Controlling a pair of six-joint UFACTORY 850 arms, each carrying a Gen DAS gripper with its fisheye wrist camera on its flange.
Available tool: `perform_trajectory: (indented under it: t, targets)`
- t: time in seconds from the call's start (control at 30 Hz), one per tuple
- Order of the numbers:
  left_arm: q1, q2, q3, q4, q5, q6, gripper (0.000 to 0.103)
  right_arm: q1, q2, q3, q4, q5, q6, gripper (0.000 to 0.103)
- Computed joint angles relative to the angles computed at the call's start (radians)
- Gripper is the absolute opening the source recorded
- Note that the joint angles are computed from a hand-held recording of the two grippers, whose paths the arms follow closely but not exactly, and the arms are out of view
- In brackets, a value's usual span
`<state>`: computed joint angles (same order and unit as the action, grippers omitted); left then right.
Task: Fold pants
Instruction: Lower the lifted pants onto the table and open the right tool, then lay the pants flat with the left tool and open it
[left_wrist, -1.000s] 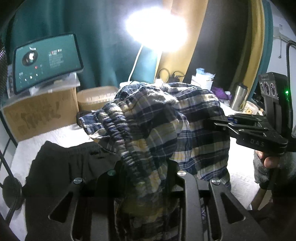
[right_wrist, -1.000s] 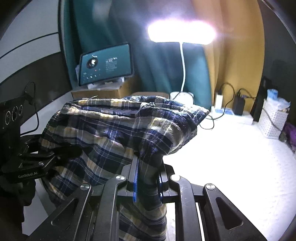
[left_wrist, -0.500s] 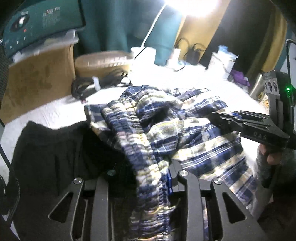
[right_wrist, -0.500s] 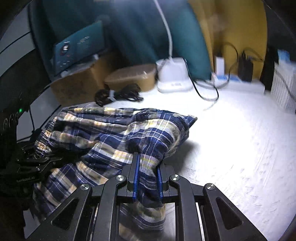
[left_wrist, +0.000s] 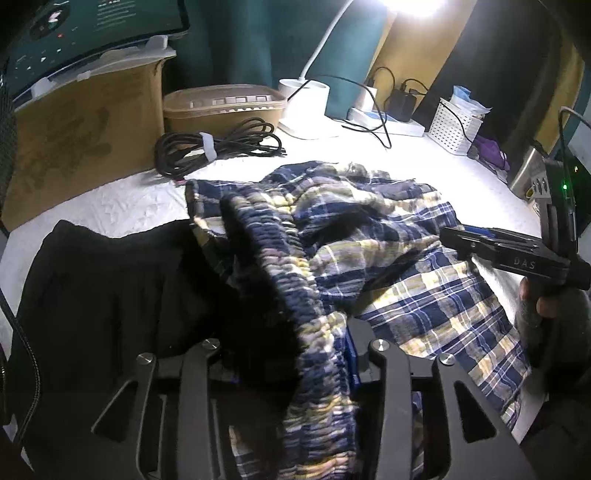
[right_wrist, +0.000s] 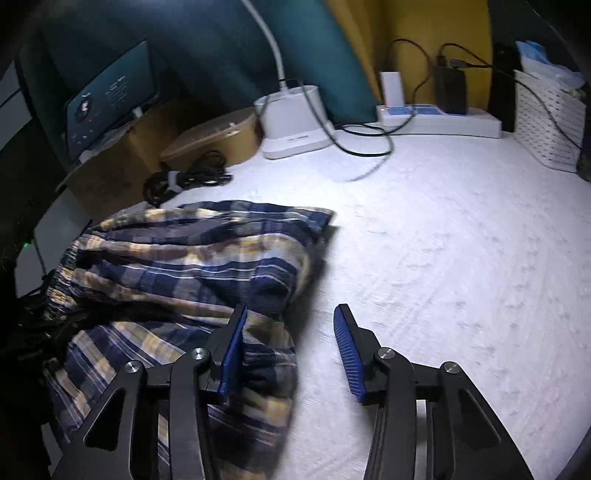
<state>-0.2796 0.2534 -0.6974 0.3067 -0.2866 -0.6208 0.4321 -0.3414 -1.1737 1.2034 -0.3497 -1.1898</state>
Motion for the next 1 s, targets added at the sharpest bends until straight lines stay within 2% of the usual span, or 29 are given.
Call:
perform_trajectory:
  t: [0.2, 0.3, 0.37, 0.43, 0.53, 0.63, 0.77, 0.83, 1.0]
  targets:
    - [-0.008, 0.005, -0.003, 0.049, -0.027, -0.068, 0.041, 0.001, 0.041, 0.051, -0.074, 0.103, 0.043, 0.049]
    - [-0.015, 0.009, -0.017, 0.054, -0.046, -0.090, 0.041, -0.004, 0.050, 0.066, -0.231, 0.168, 0.210, 0.049]
    - [-0.020, 0.017, -0.024, 0.046, -0.054, -0.079, 0.041, -0.021, 0.057, 0.072, -0.186, 0.162, 0.184, 0.049]
    - [-0.031, 0.026, -0.032, 0.078, -0.063, -0.107, 0.042, -0.030, 0.072, 0.083, -0.074, 0.166, 0.073, 0.049]
    - [-0.049, 0.043, -0.040, 0.138, -0.070, -0.157, 0.047, -0.028, 0.085, 0.085, 0.081, 0.157, -0.093, 0.049]
    - [-0.058, 0.060, -0.045, 0.198, -0.070, -0.210, 0.051, -0.014, 0.084, 0.074, 0.156, 0.150, -0.185, 0.049]
    - [-0.058, 0.068, -0.051, 0.314, -0.059, -0.319, 0.058, 0.005, 0.063, 0.046, 0.142, 0.144, -0.189, 0.049]
    - [-0.064, 0.045, -0.065, 0.379, -0.082, -0.370, 0.059, 0.010, 0.048, 0.031, 0.123, 0.137, -0.170, 0.049]
    - [-0.035, -0.035, -0.095, 0.385, -0.119, -0.359, 0.059, 0.014, 0.018, 0.001, 0.073, 0.125, -0.125, 0.049]
